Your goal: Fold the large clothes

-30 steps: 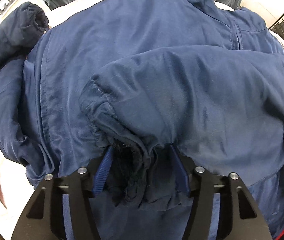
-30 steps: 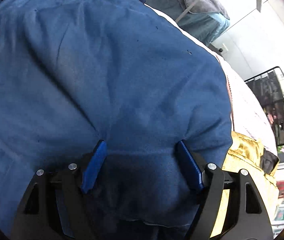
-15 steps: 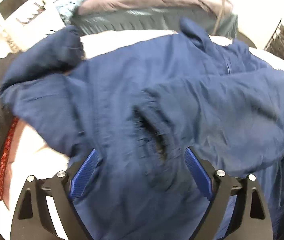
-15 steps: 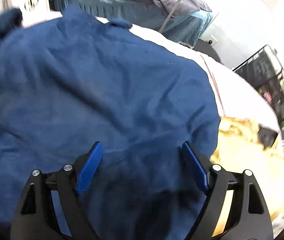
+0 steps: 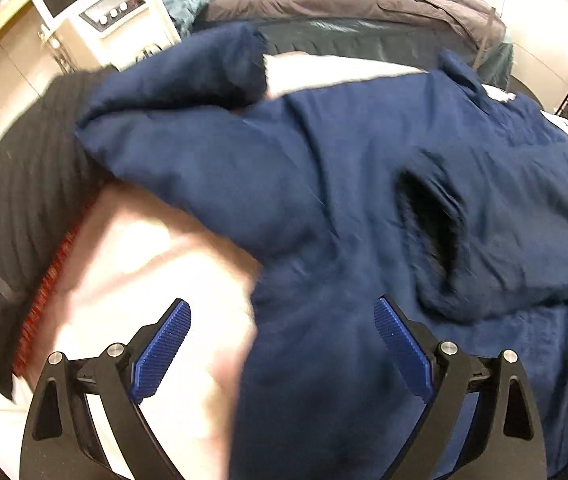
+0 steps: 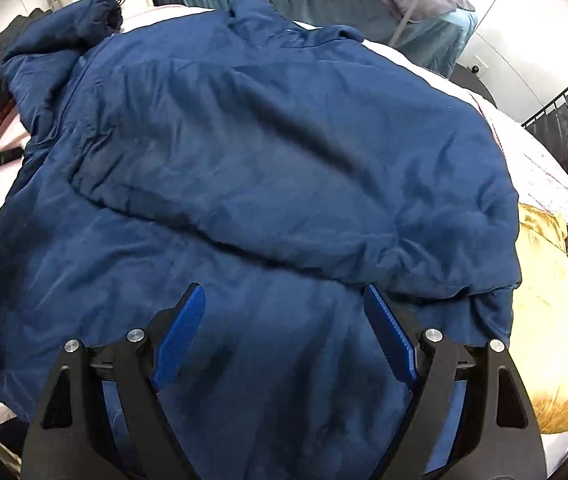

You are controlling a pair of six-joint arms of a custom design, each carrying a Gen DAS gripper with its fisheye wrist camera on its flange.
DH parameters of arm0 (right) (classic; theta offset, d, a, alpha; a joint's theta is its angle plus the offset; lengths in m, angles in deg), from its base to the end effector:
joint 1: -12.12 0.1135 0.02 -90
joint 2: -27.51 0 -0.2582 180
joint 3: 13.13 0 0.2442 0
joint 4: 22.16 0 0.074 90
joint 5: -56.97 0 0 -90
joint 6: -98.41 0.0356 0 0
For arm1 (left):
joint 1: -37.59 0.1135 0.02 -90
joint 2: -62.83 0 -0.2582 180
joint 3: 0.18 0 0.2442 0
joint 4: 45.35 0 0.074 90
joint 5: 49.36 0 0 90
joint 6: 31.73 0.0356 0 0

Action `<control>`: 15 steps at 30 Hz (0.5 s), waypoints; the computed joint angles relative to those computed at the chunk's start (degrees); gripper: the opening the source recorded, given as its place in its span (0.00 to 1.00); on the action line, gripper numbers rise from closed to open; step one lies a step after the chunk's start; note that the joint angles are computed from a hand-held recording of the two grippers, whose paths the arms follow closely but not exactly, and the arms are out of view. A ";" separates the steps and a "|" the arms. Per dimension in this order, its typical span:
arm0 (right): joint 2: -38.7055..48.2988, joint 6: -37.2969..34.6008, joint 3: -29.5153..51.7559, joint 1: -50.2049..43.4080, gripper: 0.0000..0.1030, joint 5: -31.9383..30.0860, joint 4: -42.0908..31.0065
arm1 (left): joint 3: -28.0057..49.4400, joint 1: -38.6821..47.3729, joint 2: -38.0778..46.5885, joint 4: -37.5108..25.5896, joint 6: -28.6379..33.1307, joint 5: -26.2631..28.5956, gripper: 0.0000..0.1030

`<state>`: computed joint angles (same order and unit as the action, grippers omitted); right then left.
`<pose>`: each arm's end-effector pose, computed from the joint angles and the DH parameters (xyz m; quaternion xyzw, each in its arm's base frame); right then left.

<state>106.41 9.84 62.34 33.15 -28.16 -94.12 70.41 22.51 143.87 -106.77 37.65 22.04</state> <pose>0.2267 0.0839 0.2463 -0.1634 0.9774 -0.0166 0.1328 0.2477 -0.0550 0.2219 -0.0725 0.9722 0.1042 0.1969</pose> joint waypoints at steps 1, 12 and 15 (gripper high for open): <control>0.15 0.39 0.22 0.54 0.79 0.39 -0.16 | 1.50 1.73 1.49 0.97 2.55 -0.38 0.88; 0.35 9.85 2.66 2.13 0.79 2.83 -5.71 | 28.20 15.16 25.98 10.94 32.38 -7.85 0.94; -0.22 13.75 3.37 2.95 0.79 4.13 -7.85 | 36.70 16.11 35.25 10.15 35.94 -9.55 0.94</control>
